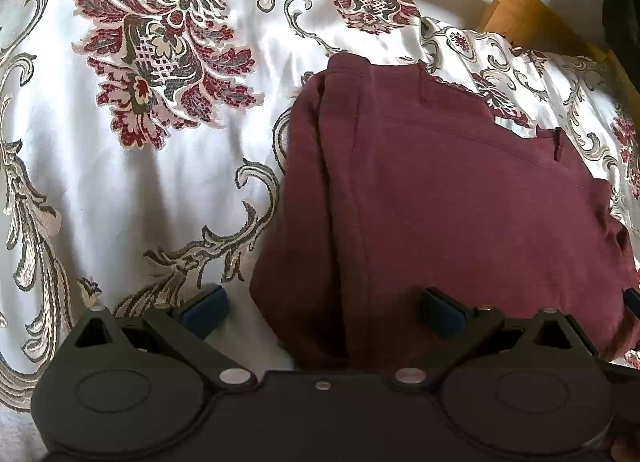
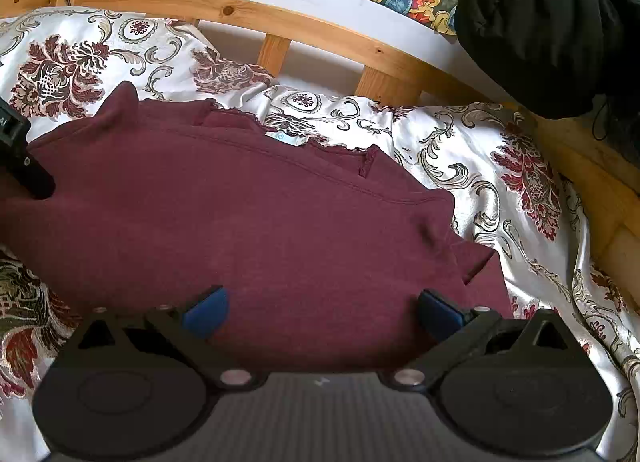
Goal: Fold small clothes
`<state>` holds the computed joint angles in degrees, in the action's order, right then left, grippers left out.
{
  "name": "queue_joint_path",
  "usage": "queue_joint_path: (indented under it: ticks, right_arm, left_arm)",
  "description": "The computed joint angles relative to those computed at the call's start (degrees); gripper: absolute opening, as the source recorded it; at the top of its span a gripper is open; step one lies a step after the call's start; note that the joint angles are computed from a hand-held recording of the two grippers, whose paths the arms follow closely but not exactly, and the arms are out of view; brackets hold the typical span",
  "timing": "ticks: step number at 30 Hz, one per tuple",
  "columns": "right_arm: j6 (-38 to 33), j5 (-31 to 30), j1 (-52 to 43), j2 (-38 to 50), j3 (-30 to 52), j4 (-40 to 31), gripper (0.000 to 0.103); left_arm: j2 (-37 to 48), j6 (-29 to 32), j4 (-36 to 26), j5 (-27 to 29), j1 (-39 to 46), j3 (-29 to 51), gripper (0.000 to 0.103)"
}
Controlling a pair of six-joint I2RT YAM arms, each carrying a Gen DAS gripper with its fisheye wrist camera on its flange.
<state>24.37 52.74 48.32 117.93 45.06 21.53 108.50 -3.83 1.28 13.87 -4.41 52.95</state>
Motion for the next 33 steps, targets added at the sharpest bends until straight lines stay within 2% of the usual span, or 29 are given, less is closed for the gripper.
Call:
queue_joint_path:
  ticks: [4,9,12,14,15,16,18,19,25,28,33]
  right_arm:
    - [0.2,-0.4,-0.2,0.1,-0.1,0.2,0.103]
    - [0.2,-0.5,-0.2,0.1,-0.2,0.4,0.103]
    - [0.3,-0.9,-0.3,0.1,-0.3,0.6,0.103]
    - [0.7,-1.2,-0.4,-0.1,-0.2,0.2,0.103]
    - [0.9,-1.4,-0.5,-0.3,-0.2,-0.2,0.103]
    - [1.2,-1.8,-0.6,-0.7,-0.1,-0.8,0.103]
    - [2.2,-3.1,-1.0,-1.6,0.2,-2.7,0.103]
    - [2.8,-3.9,-1.3,-2.1,0.2,-3.7,0.103]
    - [4.8,-11.2,-4.2,-9.2,-1.7,-9.3,0.103]
    - [5.5,-12.0,-6.1,-15.8,-6.8,-7.9,0.103]
    - [4.6,-11.9,-11.5,-29.2,-14.7,-10.7,0.103]
  left_arm:
    - [1.1,-1.3,7.8,-1.0,0.2,-1.8,0.102]
    - [1.9,-0.3,12.6,1.5,0.5,-2.7,0.100]
    - [1.8,2.7,11.8,2.4,-0.2,-2.7,0.084]
    - [1.2,4.1,11.4,2.1,-0.6,-3.1,0.077]
    - [0.9,4.0,11.0,2.1,-0.5,-3.2,0.065]
    - [0.6,3.3,10.9,3.0,-0.1,-3.4,0.047]
    - [-0.5,1.5,11.1,4.7,0.3,-3.9,0.029]
    - [-1.3,1.3,10.8,4.3,-0.1,-3.8,0.024]
    - [-9.2,0.4,7.3,0.6,-6.1,-3.3,0.020]
    - [-12.3,-1.5,4.5,-0.6,-10.8,-1.1,0.019]
    - [-13.8,-1.7,0.8,-5.2,-21.7,4.8,0.018]
